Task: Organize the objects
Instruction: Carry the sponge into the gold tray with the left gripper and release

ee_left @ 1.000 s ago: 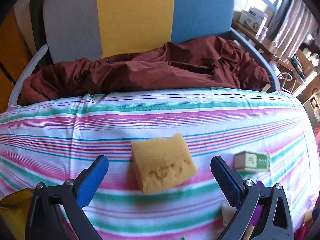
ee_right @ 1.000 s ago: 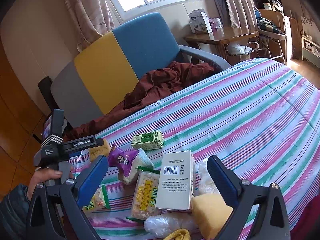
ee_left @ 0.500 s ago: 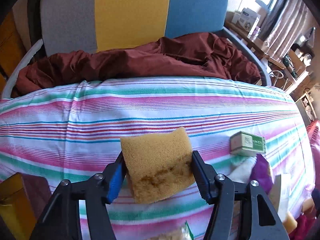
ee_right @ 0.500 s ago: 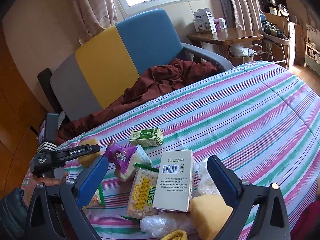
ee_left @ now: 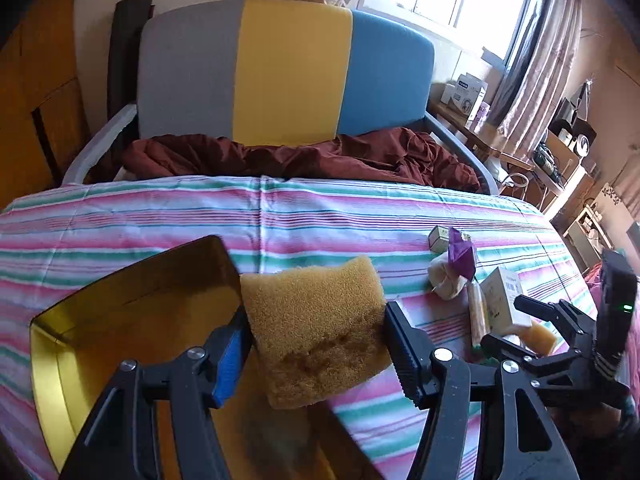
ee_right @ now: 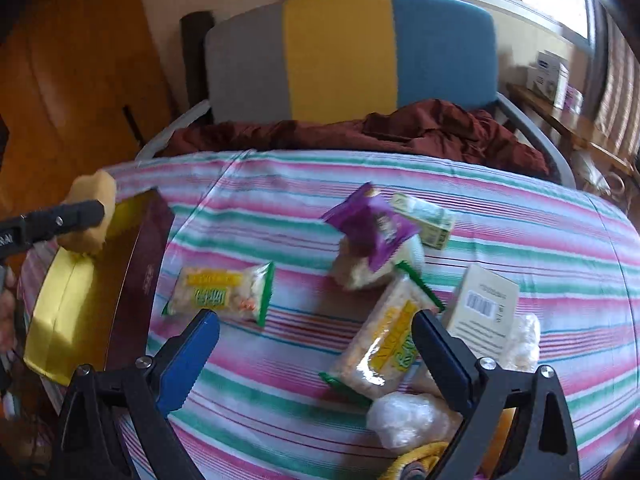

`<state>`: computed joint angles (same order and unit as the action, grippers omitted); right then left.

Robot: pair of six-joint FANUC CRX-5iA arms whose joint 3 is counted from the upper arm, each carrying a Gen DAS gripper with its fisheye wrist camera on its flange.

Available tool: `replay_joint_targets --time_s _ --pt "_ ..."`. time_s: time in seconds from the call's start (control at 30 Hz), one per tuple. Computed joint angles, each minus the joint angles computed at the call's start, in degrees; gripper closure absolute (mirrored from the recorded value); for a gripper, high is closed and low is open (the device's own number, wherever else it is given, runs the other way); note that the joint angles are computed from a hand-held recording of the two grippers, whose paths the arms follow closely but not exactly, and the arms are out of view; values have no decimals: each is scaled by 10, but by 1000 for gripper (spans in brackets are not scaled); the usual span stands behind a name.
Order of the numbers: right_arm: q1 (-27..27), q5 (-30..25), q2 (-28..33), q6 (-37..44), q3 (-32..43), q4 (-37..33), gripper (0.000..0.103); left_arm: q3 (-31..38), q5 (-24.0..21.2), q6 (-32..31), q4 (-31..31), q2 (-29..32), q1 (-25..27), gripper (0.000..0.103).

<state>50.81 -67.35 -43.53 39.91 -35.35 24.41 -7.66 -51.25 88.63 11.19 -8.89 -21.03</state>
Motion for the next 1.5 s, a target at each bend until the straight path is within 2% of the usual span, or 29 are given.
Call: replay_joint_targets --time_s 0.17,0.23,0.37,0.53,0.57,0.6,0.63,0.73,0.77,0.97,1.07,1.2,1.4,1.5 --pt "56 -15 72 110 18 -5 6 -107 -7 -15 32 -100 69 39" --pt "46 -11 122 181 39 -17 9 -139 -17 -19 40 -134 94 39" --pt "10 -1 208 310 84 -49 9 -195 -36 -35 57 -202 142 39" --pt "-19 10 274 398 132 -78 9 -226 -52 -64 72 -248 175 38" --pt "-32 7 283 407 146 -99 13 -231 -54 -66 73 -252 178 38" --pt "-53 2 290 423 164 -141 29 -235 -55 -70 77 -255 183 38" --pt "-69 1 290 431 175 -174 40 -238 -57 -74 83 -256 189 38" --pt "-71 10 269 406 160 -190 58 -246 -59 -80 91 -259 197 38" --pt "-68 12 258 388 150 -188 59 -248 -58 -79 90 -260 196 38" --pt "-39 -7 190 267 99 -168 60 -265 -54 -82 104 -264 195 38" --pt "4 -25 139 188 61 -143 60 -267 -53 -79 103 -264 191 38" --pt "60 -19 100 110 19 -102 60 -269 -55 -65 93 -264 188 38" --pt "59 -12 98 112 12 -94 60 -263 -50 -50 69 -260 179 38" --pt "67 -13 99 106 9 -84 60 -243 -42 -41 36 -240 173 38"
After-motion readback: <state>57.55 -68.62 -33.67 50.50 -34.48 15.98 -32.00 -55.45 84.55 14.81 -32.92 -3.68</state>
